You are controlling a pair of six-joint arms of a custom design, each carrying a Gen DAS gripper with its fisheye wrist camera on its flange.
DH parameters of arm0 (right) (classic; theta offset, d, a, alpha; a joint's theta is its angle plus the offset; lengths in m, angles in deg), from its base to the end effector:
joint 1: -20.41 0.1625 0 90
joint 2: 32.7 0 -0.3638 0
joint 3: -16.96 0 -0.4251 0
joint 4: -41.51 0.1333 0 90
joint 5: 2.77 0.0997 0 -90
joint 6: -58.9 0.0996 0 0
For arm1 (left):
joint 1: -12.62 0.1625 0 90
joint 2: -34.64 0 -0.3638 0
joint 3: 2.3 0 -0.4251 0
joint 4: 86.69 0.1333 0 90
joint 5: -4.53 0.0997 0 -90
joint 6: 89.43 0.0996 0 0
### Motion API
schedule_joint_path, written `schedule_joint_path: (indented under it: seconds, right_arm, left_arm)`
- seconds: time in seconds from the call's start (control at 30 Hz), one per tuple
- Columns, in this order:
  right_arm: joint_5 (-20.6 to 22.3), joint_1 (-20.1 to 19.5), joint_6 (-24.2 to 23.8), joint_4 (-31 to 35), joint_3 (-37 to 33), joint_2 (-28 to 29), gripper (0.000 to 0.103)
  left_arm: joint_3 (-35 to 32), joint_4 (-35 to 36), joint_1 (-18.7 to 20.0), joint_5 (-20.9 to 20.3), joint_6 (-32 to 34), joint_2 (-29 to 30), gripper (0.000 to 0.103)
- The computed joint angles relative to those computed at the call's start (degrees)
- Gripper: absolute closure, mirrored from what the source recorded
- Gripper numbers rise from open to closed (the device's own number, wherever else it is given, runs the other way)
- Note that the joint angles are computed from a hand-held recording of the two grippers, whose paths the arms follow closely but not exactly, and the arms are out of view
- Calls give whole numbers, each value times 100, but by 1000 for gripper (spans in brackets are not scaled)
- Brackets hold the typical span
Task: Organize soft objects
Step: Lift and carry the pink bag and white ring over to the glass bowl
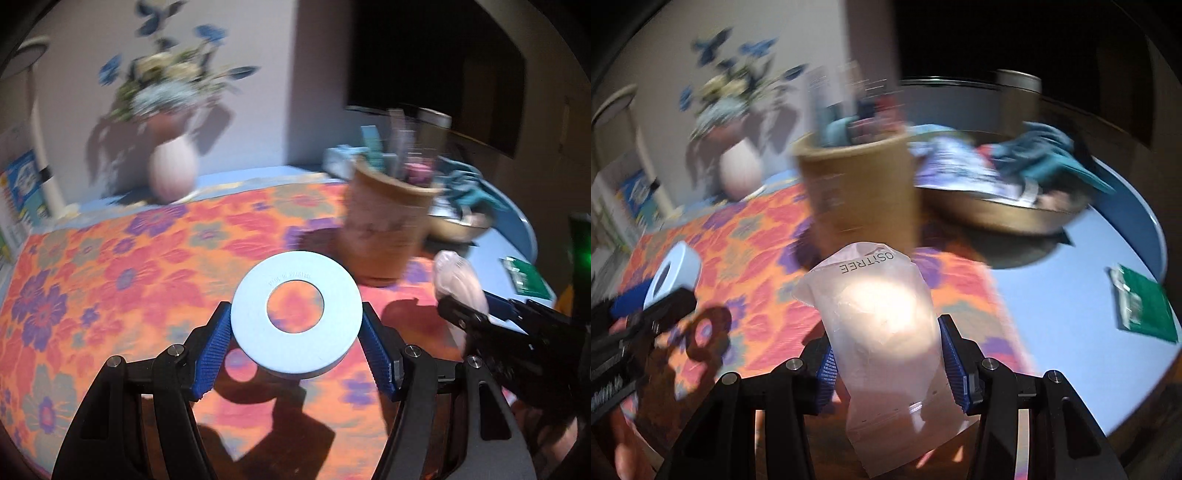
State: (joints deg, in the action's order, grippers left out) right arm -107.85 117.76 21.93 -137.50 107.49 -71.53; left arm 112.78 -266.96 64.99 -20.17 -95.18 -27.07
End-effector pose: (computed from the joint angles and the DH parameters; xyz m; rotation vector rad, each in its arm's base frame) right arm 0.1941 -0.6651 0.0409 0.8811 -2.4742 0.7676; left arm -0.1468 -0.5570 0.1683 0.1411 2.0837 -1.1168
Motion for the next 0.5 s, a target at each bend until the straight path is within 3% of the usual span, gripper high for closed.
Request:
schedule_joint_path:
  seconds: [0.13, 0.27, 0.5]
  right_arm:
    - [57, -167, 298, -9, 5, -258, 54]
    - [108, -261, 531, 44, -91, -434, 54]
    - [262, -359, 638, -35, -308, -632, 54]
  left_arm:
    - [-421, 175, -247, -50, 124, 444, 38]
    - [-878, 207, -326, -398, 321, 780, 38]
    - [-1798, 30, -378, -686, 975, 1442, 38]
